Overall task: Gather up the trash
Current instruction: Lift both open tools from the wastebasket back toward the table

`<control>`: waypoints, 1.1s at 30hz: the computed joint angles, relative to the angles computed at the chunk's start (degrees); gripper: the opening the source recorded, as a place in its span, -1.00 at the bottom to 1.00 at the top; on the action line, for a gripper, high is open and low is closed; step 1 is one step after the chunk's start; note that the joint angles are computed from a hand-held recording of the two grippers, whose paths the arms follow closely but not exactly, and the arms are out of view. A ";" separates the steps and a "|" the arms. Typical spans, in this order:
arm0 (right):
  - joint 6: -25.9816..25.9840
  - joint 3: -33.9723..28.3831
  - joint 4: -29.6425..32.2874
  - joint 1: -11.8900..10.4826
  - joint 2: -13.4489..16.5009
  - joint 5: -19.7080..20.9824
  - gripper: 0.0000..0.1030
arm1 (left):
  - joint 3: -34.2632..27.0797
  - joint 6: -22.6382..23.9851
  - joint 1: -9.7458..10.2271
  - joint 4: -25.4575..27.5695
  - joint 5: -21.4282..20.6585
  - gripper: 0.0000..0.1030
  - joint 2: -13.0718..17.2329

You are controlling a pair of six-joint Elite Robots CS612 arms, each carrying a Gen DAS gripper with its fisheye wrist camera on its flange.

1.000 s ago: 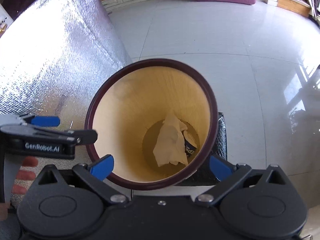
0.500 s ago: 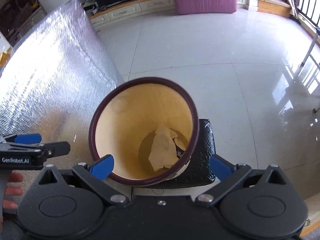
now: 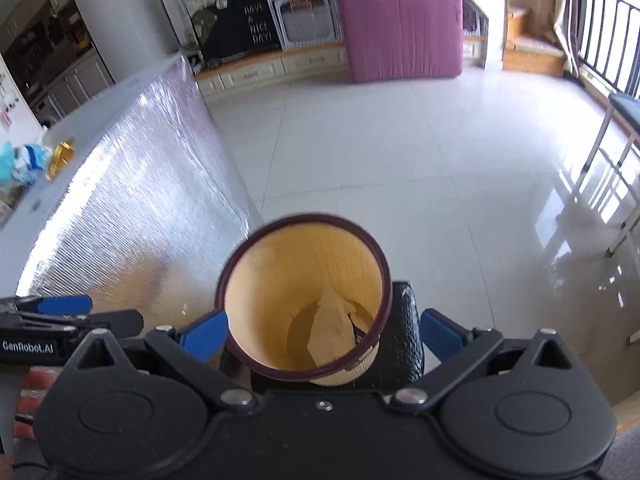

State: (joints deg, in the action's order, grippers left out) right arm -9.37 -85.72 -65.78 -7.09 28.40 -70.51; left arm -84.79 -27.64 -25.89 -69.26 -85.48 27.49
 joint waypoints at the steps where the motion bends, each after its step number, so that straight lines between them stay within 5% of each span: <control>1: 0.35 -0.57 -0.38 -0.03 -0.04 0.09 1.00 | -0.55 0.20 -0.11 -0.26 0.10 1.00 -0.05; 19: 4.33 -8.35 -10.31 1.81 1.18 5.97 1.00 | -12.67 6.32 0.01 -5.20 9.56 1.00 1.46; 33: 5.75 -2.93 -22.12 8.66 -0.42 10.19 1.00 | -17.52 8.65 6.25 -6.45 18.23 1.00 3.09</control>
State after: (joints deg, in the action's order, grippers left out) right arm -3.62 -88.65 -87.90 1.57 27.99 -60.32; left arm -102.32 -18.98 -19.64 -75.71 -67.25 30.59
